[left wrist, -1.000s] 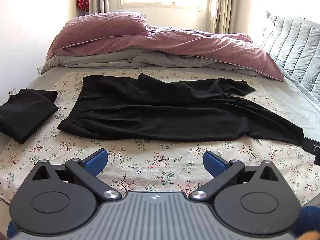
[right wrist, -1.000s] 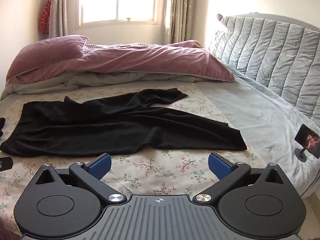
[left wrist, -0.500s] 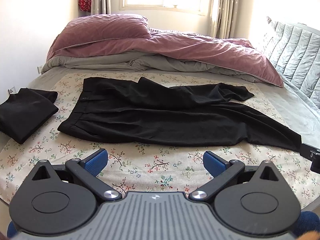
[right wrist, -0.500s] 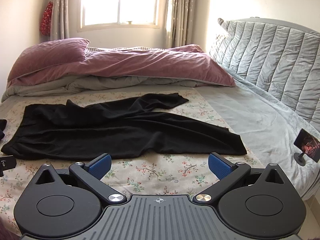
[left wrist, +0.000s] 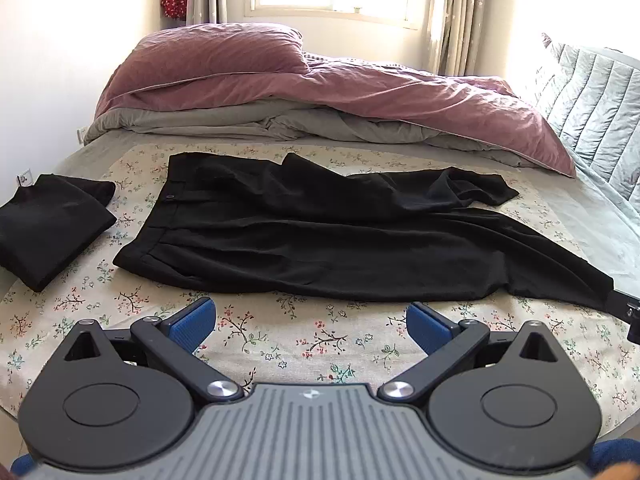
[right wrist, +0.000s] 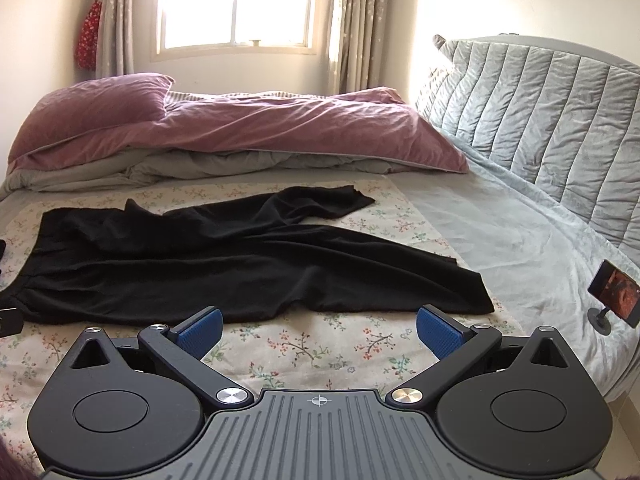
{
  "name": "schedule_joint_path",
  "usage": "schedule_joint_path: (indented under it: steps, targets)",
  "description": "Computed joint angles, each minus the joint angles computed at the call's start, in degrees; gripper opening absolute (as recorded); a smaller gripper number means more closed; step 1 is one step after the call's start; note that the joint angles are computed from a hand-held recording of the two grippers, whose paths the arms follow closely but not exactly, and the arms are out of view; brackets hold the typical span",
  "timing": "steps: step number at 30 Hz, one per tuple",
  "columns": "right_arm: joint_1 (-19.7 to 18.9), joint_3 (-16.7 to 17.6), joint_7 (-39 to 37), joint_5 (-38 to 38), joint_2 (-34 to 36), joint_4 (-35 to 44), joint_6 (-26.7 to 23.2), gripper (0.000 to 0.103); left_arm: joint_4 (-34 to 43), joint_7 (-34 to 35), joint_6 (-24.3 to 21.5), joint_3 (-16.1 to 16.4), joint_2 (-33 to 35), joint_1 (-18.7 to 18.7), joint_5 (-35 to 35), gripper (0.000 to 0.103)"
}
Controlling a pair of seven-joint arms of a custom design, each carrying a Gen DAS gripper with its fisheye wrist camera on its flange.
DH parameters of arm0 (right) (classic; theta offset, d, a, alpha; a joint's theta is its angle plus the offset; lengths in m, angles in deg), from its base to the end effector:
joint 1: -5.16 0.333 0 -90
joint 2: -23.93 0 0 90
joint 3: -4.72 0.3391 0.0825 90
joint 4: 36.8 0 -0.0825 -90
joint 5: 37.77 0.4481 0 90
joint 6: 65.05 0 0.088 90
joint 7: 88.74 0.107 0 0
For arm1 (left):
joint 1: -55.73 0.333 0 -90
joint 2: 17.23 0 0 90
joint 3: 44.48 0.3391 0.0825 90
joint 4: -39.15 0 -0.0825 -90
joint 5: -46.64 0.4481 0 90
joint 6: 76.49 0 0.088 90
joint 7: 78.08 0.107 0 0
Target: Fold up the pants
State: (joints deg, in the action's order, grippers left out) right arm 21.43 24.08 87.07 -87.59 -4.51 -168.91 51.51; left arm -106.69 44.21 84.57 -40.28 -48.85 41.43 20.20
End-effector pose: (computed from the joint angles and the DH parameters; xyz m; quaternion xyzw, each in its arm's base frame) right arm 0.4086 0.2633 0.5718 -0.4280 0.7716 -0.4290 0.1935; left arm 0.4687 -0.0586 0.5412 -0.5168 0.7462 -0.3569 0.2206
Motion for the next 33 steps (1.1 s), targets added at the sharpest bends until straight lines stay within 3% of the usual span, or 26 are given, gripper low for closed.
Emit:
schedule_joint_path:
  steps: [16,24,26,30,33]
  targets:
    - [-2.6,-2.8,1.9,-2.5,3.1,0.2,6.3,0.103,5.7,-2.2,1.0,-2.3,8.6,2.1,-0.3,0.103]
    - [-5.0,-5.7,2.2,-4.0,7.8,2.1,13.1,0.103,11.6,-5.0,1.8,-3.5,15.5,5.0,0.8,0.103]
    - [-5.8,-6.5,1.8,-5.9,9.9,3.2,15.4,0.103,13.4,-4.8,3.7,-3.8,18.1,5.4,-0.1,0.103]
    - [-7.1,-9.0,1.3,-7.6,14.1,4.5,20.0,0.103,16.5,-9.1,8.0,-5.9,24.6,9.4,3.3,0.103]
    - [-7.0,-10.9,-1.0,-6.0,16.8,3.6,21.5,0.103,19.6,-16.6,6.7,-6.6,29.4,13.5,7.2,0.103]
